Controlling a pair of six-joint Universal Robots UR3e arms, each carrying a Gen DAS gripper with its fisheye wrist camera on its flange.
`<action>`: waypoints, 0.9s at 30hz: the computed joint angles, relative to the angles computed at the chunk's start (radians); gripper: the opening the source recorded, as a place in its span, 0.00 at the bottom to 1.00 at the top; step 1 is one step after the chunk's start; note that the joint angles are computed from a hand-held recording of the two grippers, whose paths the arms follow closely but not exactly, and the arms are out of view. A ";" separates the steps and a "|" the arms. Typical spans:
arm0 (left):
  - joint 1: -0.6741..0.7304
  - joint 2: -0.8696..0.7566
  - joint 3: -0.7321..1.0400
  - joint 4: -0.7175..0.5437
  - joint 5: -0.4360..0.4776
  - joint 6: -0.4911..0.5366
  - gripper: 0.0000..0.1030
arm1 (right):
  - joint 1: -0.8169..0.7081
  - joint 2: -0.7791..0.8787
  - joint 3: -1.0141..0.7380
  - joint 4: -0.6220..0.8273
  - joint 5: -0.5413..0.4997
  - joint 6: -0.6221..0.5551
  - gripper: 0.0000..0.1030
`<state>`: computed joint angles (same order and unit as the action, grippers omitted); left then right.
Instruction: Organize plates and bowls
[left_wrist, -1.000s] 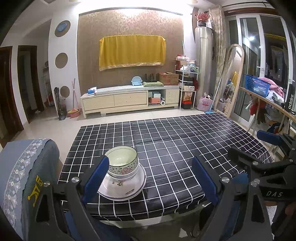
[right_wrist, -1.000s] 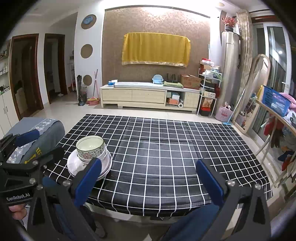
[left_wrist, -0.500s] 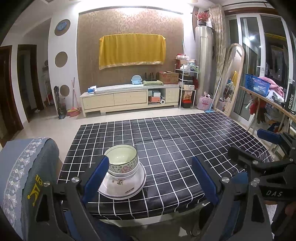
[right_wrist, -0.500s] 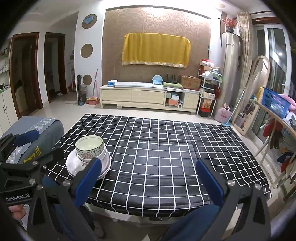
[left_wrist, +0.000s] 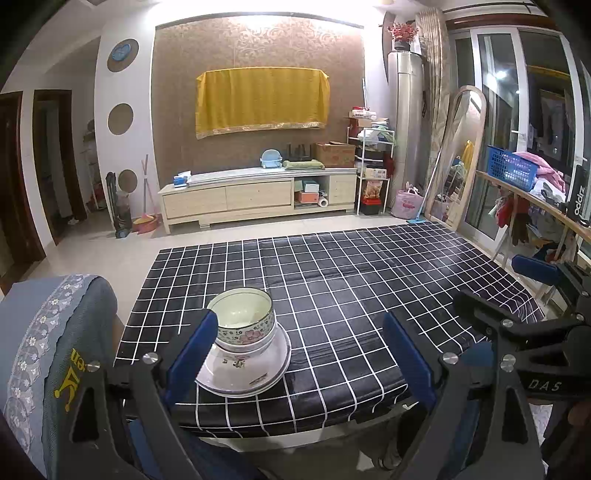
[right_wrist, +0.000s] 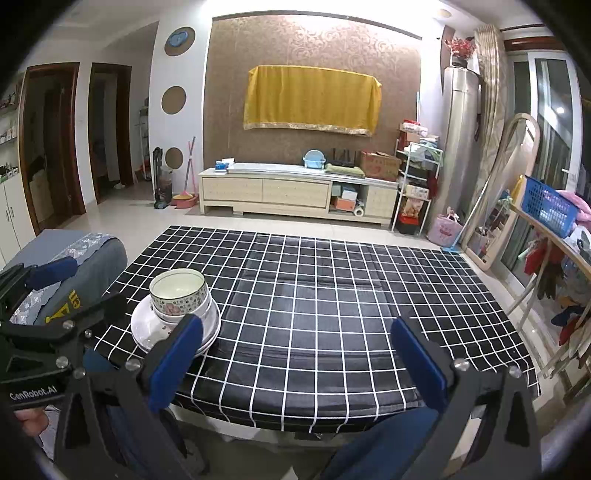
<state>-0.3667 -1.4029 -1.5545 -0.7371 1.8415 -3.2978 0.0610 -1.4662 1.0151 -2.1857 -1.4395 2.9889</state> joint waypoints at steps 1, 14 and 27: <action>0.001 0.000 0.000 0.000 -0.002 0.000 0.87 | 0.000 0.000 0.000 0.001 0.001 0.000 1.00; 0.003 -0.008 0.006 0.004 -0.005 0.003 0.87 | -0.007 -0.006 0.007 -0.001 0.006 -0.008 1.00; 0.003 0.003 -0.015 0.010 -0.022 0.007 0.87 | -0.018 -0.011 0.017 -0.005 0.013 -0.017 1.00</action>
<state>-0.3633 -1.3996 -1.5692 -0.7270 1.8199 -3.2913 0.0428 -1.4771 1.0318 -2.1910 -1.4266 2.9722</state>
